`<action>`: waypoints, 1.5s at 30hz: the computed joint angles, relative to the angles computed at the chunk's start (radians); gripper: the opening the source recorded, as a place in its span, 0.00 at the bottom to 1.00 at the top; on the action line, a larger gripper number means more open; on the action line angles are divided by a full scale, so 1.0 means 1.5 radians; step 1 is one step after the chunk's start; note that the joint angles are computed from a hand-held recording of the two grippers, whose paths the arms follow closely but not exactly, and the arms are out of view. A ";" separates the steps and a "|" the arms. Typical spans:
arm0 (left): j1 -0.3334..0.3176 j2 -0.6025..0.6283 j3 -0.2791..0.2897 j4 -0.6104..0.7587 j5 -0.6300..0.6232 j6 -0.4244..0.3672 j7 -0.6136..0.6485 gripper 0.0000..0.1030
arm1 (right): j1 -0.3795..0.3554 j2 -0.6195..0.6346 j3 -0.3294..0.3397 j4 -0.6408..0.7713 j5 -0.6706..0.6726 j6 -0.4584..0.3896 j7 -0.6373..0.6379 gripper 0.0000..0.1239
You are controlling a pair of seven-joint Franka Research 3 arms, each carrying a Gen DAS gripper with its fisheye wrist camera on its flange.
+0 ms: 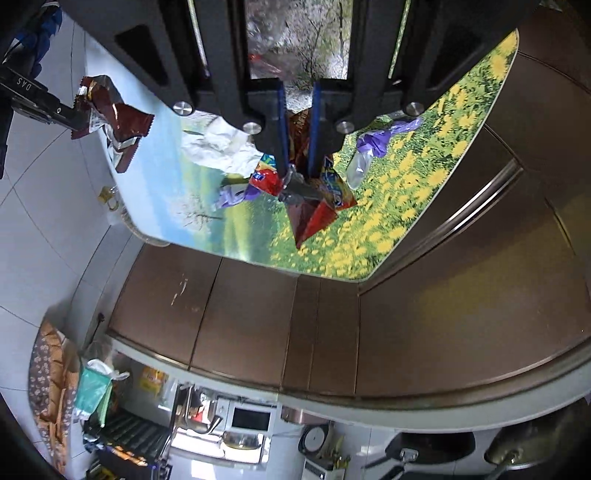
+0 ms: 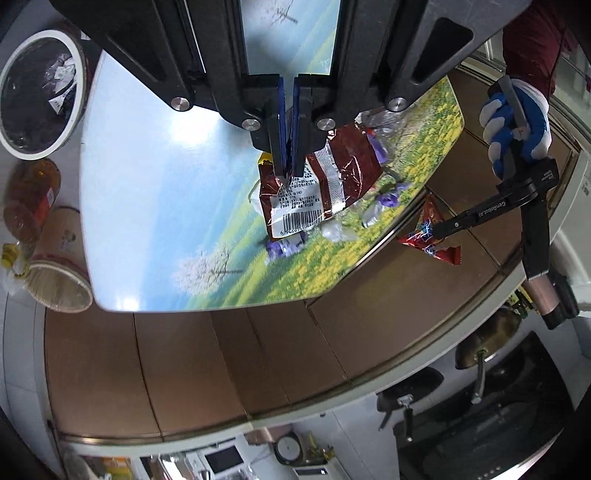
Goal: Collect trash
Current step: 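Carry both wrappers to the bin and open both tools to drop them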
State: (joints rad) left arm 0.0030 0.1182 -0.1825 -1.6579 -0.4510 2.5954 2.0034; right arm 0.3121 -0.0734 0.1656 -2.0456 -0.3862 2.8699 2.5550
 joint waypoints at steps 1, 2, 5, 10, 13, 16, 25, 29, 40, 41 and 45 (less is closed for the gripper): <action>0.002 -0.012 -0.001 -0.010 -0.009 0.003 0.007 0.09 | -0.002 -0.013 0.002 -0.008 -0.013 -0.001 0.013 0.02; 0.001 -0.024 -0.001 -0.020 -0.016 0.006 0.012 0.09 | -0.007 -0.028 0.008 -0.018 -0.031 -0.002 0.031 0.02; -0.005 -0.061 0.007 -0.049 -0.041 0.016 0.030 0.09 | -0.033 -0.069 0.033 -0.041 -0.082 -0.007 0.080 0.02; -0.031 -0.108 0.027 -0.078 -0.076 0.031 0.055 0.09 | -0.104 -0.168 0.094 -0.088 -0.148 -0.031 0.154 0.02; -0.053 -0.129 0.037 -0.083 -0.101 0.036 0.076 0.09 | -0.147 -0.240 0.128 -0.117 -0.166 -0.062 0.176 0.02; -0.079 -0.143 0.041 -0.082 -0.129 0.032 0.102 0.09 | -0.185 -0.309 0.155 -0.142 -0.165 -0.103 0.182 0.02; -0.158 -0.108 -0.005 -0.035 -0.147 -0.029 0.147 0.09 | -0.254 -0.467 0.204 -0.210 -0.139 -0.269 0.167 0.02; -0.194 -0.061 -0.046 -0.002 -0.101 -0.055 0.142 0.09 | -0.263 -0.494 0.202 -0.247 -0.120 -0.330 0.168 0.02; -0.303 0.195 -0.123 0.204 0.170 -0.167 -0.008 0.09 | -0.273 -0.459 0.115 -0.393 -0.072 -0.291 0.194 0.02; -0.315 0.224 -0.124 0.237 0.189 -0.187 -0.025 0.09 | -0.279 -0.449 0.103 -0.406 -0.068 -0.279 0.194 0.02; -0.365 0.337 -0.125 0.368 0.243 -0.260 -0.075 0.10 | -0.301 -0.411 0.081 -0.430 -0.063 -0.243 0.191 0.03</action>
